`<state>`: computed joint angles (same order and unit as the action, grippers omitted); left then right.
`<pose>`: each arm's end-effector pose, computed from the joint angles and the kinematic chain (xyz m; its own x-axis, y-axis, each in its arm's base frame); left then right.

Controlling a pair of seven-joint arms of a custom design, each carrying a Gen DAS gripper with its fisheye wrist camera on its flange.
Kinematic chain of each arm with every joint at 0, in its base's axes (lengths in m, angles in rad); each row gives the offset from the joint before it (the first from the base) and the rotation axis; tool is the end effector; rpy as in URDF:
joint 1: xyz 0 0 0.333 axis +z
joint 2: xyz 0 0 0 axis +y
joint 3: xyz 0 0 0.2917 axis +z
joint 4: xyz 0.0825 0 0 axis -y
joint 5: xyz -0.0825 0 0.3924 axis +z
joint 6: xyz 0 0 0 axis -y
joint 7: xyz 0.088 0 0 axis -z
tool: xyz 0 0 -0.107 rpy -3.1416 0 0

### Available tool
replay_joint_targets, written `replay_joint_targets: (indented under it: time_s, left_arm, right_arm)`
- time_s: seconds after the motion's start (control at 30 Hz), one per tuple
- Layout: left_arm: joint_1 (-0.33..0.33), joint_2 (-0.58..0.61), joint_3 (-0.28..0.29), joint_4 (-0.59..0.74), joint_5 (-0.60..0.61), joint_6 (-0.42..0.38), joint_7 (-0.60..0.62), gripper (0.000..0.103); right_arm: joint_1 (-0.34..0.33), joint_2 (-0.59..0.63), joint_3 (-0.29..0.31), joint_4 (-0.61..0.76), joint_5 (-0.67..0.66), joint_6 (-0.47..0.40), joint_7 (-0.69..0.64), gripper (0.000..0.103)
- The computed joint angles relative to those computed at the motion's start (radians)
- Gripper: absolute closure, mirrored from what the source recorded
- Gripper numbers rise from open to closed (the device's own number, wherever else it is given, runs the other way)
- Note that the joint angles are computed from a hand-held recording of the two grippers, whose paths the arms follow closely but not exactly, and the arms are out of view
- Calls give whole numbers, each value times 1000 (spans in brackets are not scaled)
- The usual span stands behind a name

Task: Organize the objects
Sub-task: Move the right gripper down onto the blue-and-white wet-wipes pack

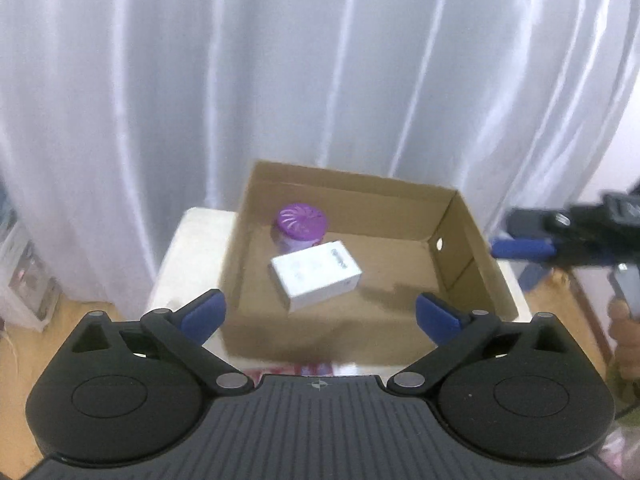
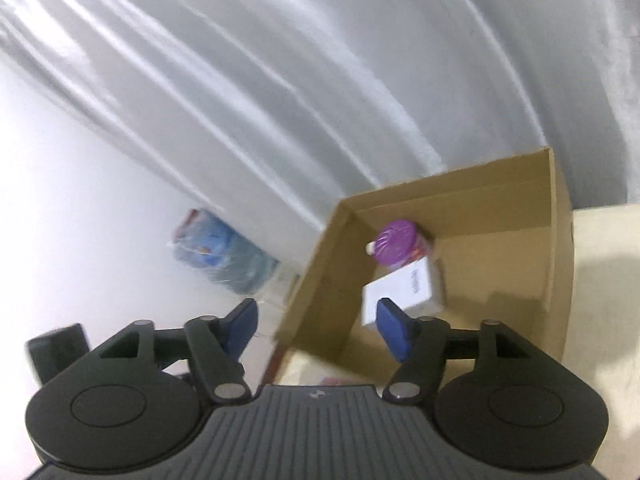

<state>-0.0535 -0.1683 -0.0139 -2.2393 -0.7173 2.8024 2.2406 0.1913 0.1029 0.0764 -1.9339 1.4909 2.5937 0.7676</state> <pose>0.5486 -0.0061 0.4876 -0.2109 -0.9640 0.1619 -0.6914 0.0301 -0.7219 0.6061 0.1450 0.4518 0.2193 -0.6262 -0.7482 -0.7848 0.3424 -0.5165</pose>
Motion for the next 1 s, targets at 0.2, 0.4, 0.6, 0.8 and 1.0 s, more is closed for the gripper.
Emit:
replay_joint_targets:
  time_s: [0.2,0.4,0.6,0.8,1.0]
  left_arm:
    - [-59,-132,27,-255,-85,184,-30,1]
    - [-150,-122,132,-301,-145,174,8,1]
    - [-118,-89,144,-279,-220,130,92,1]
    - [-50,-13,135,-207,-306,18,164,1]
    - [22,53,96,-151,-382,-69,220,1]
  right_arm:
    - [42,-77,5,-140,-32,21,57,31]
    - [73,23,23,-86,-151,-13,235,31]
    - [75,146,67,19,-240,-19,373,31]
    - [82,255,99,135,-403,-17,514,27]
    - [76,368,135,257,-552,-31,648,26]
